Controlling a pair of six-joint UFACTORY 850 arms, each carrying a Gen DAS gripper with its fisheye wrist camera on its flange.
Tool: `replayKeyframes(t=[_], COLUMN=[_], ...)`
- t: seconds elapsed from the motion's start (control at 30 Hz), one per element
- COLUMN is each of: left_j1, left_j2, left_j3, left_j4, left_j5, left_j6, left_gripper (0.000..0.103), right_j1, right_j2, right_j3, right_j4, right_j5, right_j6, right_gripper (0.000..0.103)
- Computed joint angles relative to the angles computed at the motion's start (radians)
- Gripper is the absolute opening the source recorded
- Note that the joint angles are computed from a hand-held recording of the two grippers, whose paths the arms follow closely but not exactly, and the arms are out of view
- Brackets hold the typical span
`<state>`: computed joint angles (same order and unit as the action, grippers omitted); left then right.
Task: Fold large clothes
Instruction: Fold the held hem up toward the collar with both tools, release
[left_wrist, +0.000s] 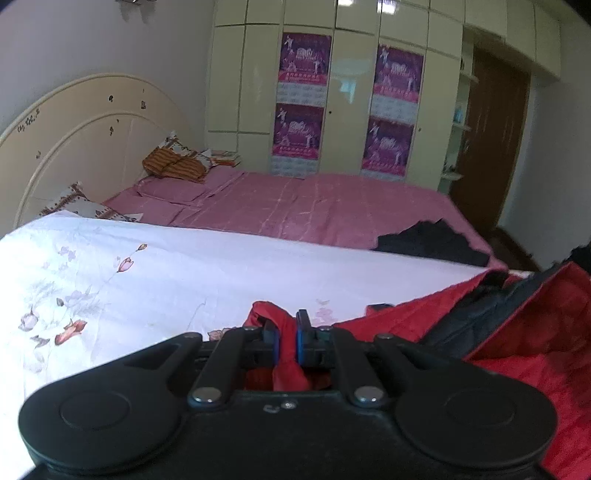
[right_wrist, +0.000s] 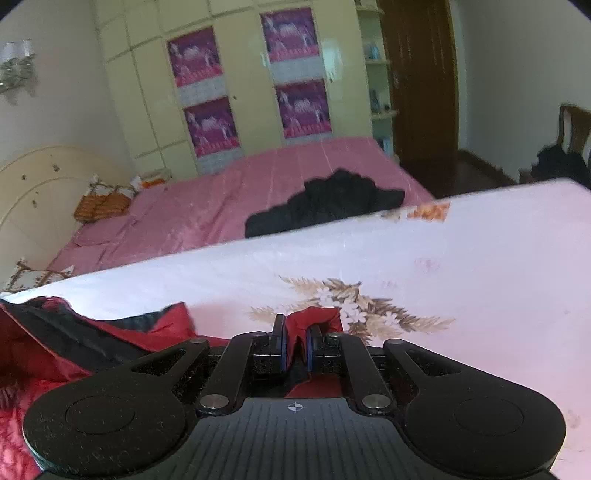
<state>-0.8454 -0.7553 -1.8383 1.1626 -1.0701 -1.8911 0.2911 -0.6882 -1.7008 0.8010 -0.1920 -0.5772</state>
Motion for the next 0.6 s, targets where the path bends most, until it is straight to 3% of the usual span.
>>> replayKeyframes(t=[0.07, 0.27, 0.3, 0.4, 0.43, 0.47, 0.5, 0.6], left_j1=[0.014, 0.047, 0.051, 0.065, 0.069, 0.072, 0.074, 0.079], left_j2=[-0.034, -0.087, -0.089, -0.075, -0.069, -0.060, -0.054, -0.047], left_j3=[-0.045, -0.114, -0.117, -0.099, -0.091, -0.078, -0.070, -0.066], left_j4=[-0.048, -0.162, -0.176, -0.205, -0.206, -0.204, -0.202, -0.194], left_j5=[-0.003, -0.015, -0.016, 0.009, 0.020, 0.035, 0.044, 0.059], left_j6=[0.056, 0.151, 0.157, 0.135, 0.123, 0.106, 0.091, 0.057], left_gripper=[0.008, 0.017, 0.017, 0.019, 0.020, 0.021, 0.022, 0.024], right_j1=[0.000, -0.002, -0.003, -0.006, -0.007, -0.006, -0.002, 0.009], right_j2=[-0.051, -0.136, -0.146, -0.159, -0.156, -0.150, -0.143, -0.127], right_j3=[-0.065, -0.165, -0.178, -0.188, -0.182, -0.173, -0.162, -0.142], right_j4=[-0.120, -0.214, -0.195, -0.140, -0.102, -0.067, -0.075, -0.069], right_j5=[-0.041, -0.104, -0.113, -0.097, -0.086, -0.067, -0.031, 0.038], right_j6=[0.109, 0.200, 0.188, 0.157, 0.131, 0.112, 0.123, 0.076], right_gripper=[0.009, 0.010, 0.014, 0.038, 0.057, 0.068, 0.093, 0.096])
